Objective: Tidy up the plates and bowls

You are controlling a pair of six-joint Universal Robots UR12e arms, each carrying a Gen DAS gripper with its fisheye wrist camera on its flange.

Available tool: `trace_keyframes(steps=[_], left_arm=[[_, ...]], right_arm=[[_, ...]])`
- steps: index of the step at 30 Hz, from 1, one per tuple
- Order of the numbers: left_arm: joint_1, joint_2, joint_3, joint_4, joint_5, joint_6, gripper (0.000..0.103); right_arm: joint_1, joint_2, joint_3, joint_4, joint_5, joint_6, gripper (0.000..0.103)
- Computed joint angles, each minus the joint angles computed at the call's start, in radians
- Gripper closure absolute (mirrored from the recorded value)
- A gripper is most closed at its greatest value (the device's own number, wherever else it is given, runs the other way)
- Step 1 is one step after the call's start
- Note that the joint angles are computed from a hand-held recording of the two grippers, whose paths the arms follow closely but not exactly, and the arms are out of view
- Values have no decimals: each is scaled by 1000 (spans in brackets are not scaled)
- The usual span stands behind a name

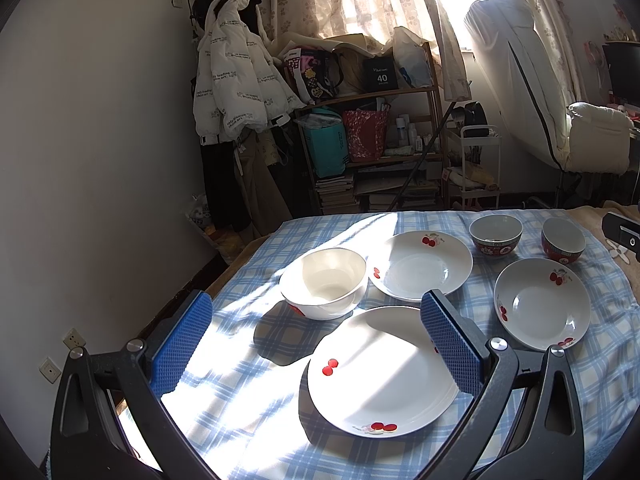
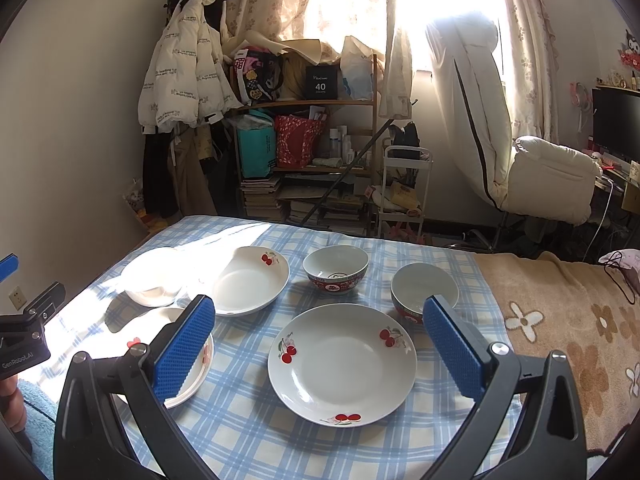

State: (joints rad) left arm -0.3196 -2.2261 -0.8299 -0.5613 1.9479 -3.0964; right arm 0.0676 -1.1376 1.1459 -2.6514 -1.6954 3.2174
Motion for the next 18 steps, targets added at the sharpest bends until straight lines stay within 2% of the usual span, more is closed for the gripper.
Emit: trace_keyframes(steps=[15,18], left_arm=[[3,4,-5,-6,-12,0,1],[4,-15,17,-21,-26,2,1]], right_arm=[[-2,2,-10,15,-1,9,0],[-11,4,0,14,2,13,0]])
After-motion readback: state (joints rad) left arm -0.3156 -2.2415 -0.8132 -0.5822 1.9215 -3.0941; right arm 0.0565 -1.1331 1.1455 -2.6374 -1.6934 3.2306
